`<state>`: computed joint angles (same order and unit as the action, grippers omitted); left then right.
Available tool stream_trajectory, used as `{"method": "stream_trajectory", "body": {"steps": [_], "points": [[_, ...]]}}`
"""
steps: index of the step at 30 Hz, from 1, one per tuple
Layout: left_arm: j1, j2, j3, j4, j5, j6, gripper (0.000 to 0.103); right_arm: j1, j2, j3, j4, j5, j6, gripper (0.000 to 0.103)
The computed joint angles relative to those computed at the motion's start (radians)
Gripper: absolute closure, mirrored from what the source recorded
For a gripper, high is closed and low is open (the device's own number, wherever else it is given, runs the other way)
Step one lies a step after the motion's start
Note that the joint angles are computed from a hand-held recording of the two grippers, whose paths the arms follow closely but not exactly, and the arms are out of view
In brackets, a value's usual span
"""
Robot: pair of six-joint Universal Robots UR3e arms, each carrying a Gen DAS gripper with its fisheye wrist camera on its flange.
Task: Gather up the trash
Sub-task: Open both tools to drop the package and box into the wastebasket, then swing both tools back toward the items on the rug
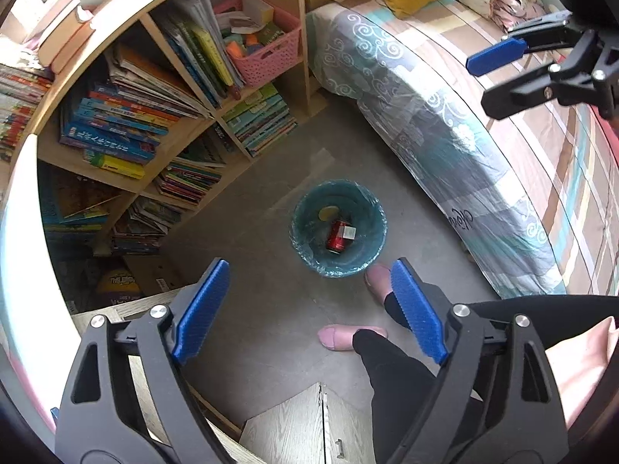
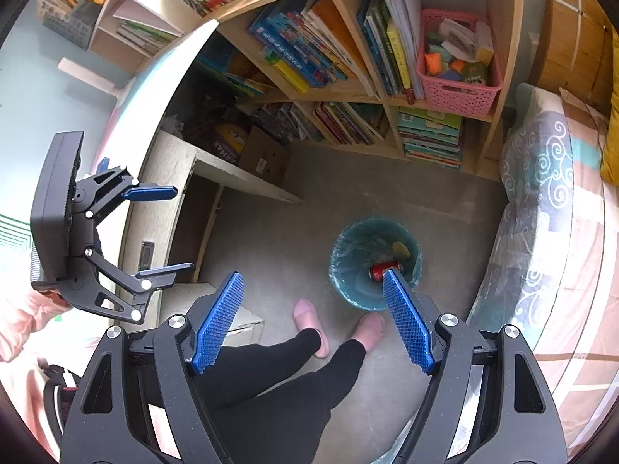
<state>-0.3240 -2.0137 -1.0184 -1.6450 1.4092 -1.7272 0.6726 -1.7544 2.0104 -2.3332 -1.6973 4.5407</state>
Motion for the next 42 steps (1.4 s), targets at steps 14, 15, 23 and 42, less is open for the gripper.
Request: {"method": "stream_trajectory", "body": {"steps": [14,15,23,42], "points": [[0.126,0.014,0.088,-0.012,-0.075,-0.031,0.014,-0.050,0.115,-0.172,0.035,0.021,-0.143,0.024],[0.137,0.011,0.099,-0.011,-0.077,-0.034,0.014,-0.057,0.129,-0.191,0.036,0.025,-0.160,0.024],[0.241,-0.071,0.287,-0.089,-0.091,-0.086,0.008,-0.099,0.265,-0.377,0.067,0.067,-0.317,0.024],[0.449,-0.114,0.404,-0.056,-0.114,-0.260,0.007,-0.143,0.709,-1.116,0.361,0.171,-0.666,0.020]]}}
